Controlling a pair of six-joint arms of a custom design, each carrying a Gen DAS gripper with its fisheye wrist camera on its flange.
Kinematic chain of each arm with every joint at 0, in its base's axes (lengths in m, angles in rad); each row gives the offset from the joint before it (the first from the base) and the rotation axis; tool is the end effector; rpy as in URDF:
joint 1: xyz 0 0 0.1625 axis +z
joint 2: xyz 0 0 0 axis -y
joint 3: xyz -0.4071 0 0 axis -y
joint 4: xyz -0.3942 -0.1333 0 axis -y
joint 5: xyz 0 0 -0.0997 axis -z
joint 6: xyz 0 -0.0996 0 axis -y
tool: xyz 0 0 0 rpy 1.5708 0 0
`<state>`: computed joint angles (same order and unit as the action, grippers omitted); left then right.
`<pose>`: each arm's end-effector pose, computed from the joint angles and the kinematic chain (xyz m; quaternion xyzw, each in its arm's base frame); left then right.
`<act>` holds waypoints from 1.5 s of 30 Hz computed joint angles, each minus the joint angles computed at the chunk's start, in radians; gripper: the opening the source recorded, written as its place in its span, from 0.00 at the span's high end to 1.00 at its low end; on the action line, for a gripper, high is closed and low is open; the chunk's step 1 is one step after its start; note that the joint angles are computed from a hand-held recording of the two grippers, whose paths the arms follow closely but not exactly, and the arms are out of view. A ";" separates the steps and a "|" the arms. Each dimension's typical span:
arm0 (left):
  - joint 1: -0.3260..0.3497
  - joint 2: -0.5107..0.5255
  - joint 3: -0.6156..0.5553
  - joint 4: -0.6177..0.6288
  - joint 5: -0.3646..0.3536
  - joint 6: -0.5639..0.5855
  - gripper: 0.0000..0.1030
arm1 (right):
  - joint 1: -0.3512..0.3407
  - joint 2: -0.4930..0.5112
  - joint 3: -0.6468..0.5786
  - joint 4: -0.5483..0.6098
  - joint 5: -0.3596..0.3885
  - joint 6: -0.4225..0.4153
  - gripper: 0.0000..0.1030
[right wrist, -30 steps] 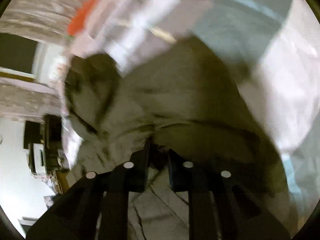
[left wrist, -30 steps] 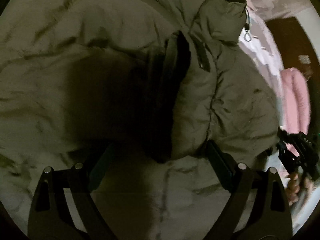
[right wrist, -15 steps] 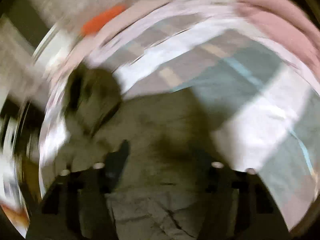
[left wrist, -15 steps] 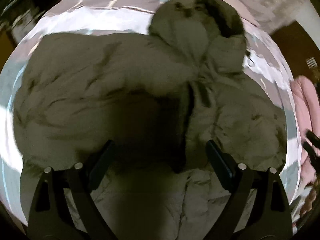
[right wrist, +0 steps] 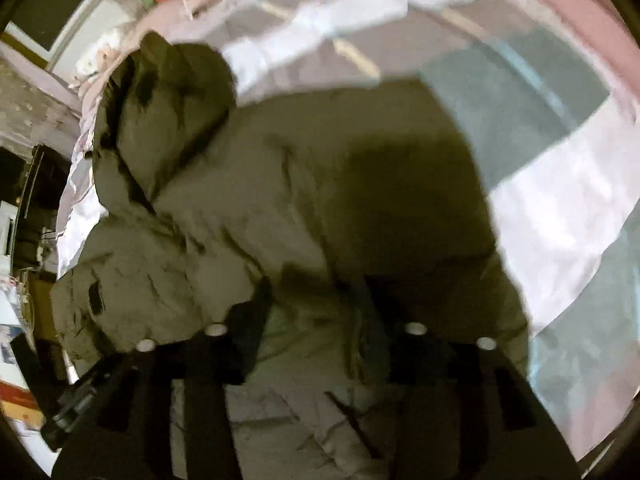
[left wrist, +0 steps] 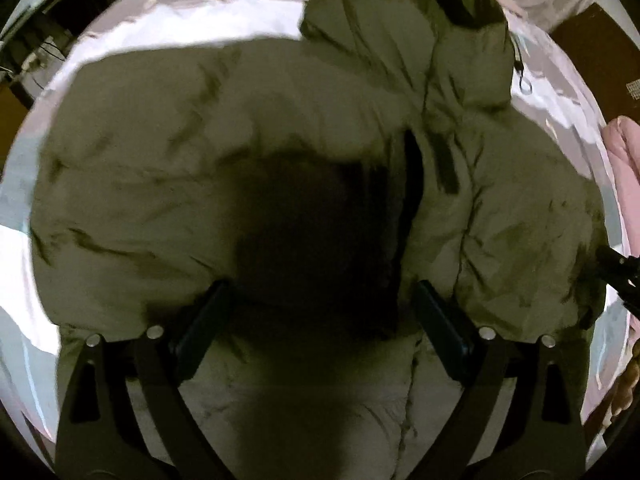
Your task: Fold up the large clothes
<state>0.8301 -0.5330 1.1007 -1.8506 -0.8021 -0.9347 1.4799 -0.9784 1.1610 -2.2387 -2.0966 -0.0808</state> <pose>-0.3622 -0.6963 0.0604 -0.0353 0.9184 -0.1868 0.3471 0.0155 -0.7478 0.3990 -0.0672 -0.9370 0.2095 0.2712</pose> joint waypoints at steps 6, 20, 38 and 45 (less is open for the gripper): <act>0.040 0.030 -0.099 0.302 0.049 -0.160 0.08 | -0.024 0.089 -0.052 0.061 -0.155 -0.027 0.48; 0.044 0.010 -0.124 0.305 -0.132 -0.076 0.08 | 0.038 0.001 0.089 0.199 0.015 -0.037 0.41; 0.070 -0.095 0.061 0.474 -0.066 0.041 0.02 | 0.000 0.025 0.230 0.148 -0.242 -0.217 0.19; 0.022 -0.104 0.016 0.433 -0.019 0.051 0.02 | -0.008 0.030 0.095 0.157 0.042 -0.202 0.15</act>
<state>0.8517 -0.6366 1.1164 -1.4173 -0.8214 -0.8833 1.4715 -0.9485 1.2563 -2.0813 -2.0545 -0.2827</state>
